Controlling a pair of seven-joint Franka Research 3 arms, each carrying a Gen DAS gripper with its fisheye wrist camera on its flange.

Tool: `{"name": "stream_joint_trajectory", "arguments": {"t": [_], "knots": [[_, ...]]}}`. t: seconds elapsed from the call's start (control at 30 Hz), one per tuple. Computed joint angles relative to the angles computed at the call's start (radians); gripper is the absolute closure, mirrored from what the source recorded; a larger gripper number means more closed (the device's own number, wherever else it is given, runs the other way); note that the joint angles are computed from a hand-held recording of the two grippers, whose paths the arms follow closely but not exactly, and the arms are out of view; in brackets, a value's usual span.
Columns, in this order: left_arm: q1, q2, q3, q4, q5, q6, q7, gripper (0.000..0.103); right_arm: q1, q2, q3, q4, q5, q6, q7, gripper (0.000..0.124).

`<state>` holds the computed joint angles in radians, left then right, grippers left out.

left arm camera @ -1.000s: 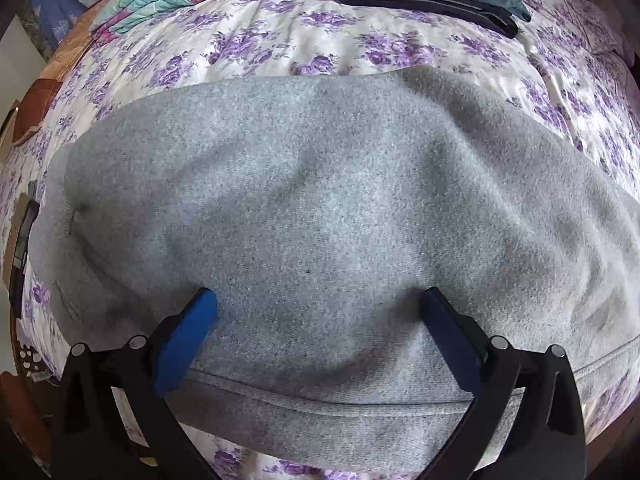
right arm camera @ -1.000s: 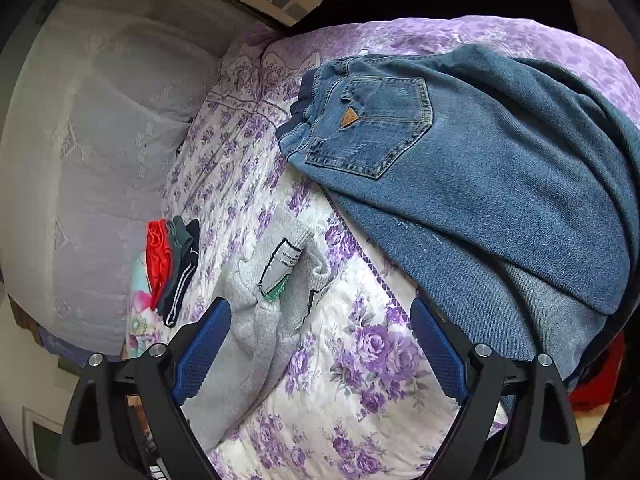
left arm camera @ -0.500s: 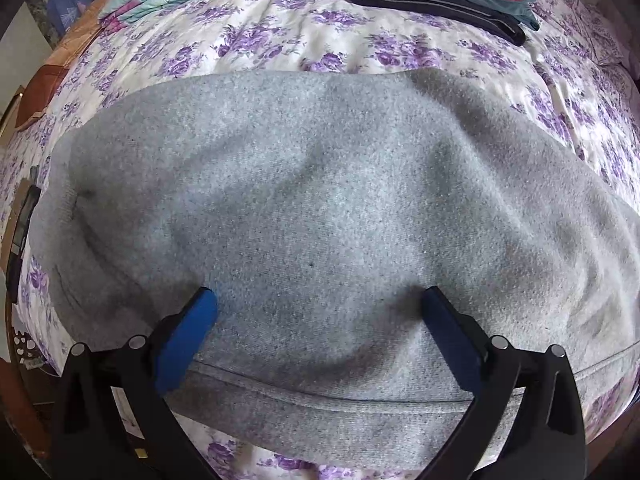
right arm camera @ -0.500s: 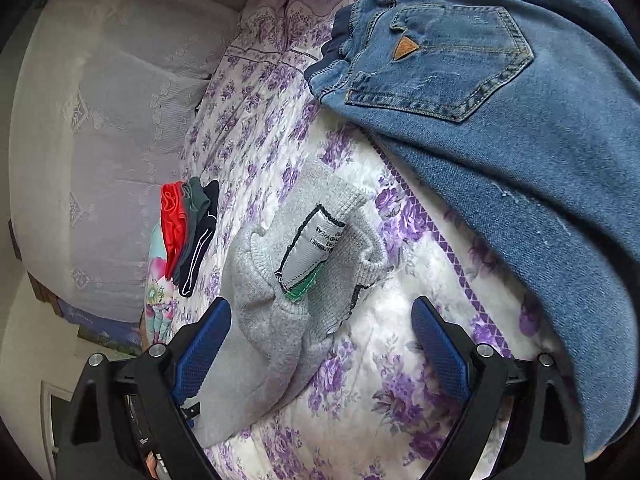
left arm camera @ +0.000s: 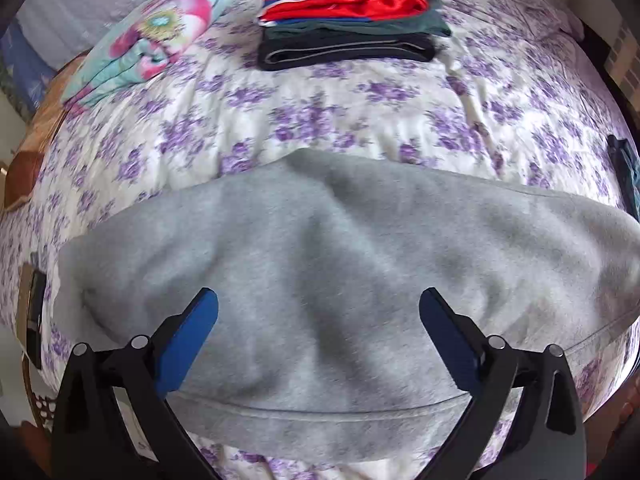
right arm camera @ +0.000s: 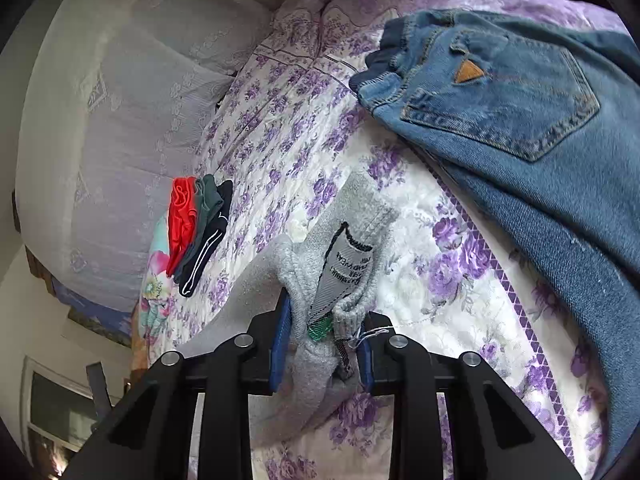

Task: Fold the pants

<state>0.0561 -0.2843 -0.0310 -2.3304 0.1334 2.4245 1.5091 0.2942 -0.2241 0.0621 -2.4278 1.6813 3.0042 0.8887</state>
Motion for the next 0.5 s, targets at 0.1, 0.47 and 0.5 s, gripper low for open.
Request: {"name": "stream_joint_trajectory", "arguments": {"t": [0.1,0.47,0.5], "knots": [[-0.012,0.089,-0.041,0.026,0.074,-0.015,-0.002,0.004,0.01,0.005,0.011,0.009,-0.148,0.043,0.154,0.096],[0.08,-0.068,0.088,-0.027,0.031,0.018,0.007,0.004,-0.371,0.046,0.496,0.16,-1.366,0.081,0.908,0.098],[0.098,-0.08,0.118,-0.025,-0.001,0.012,0.021,0.004,-0.439,0.077,0.577,0.2,-1.515,0.063,0.985,0.098]]}}
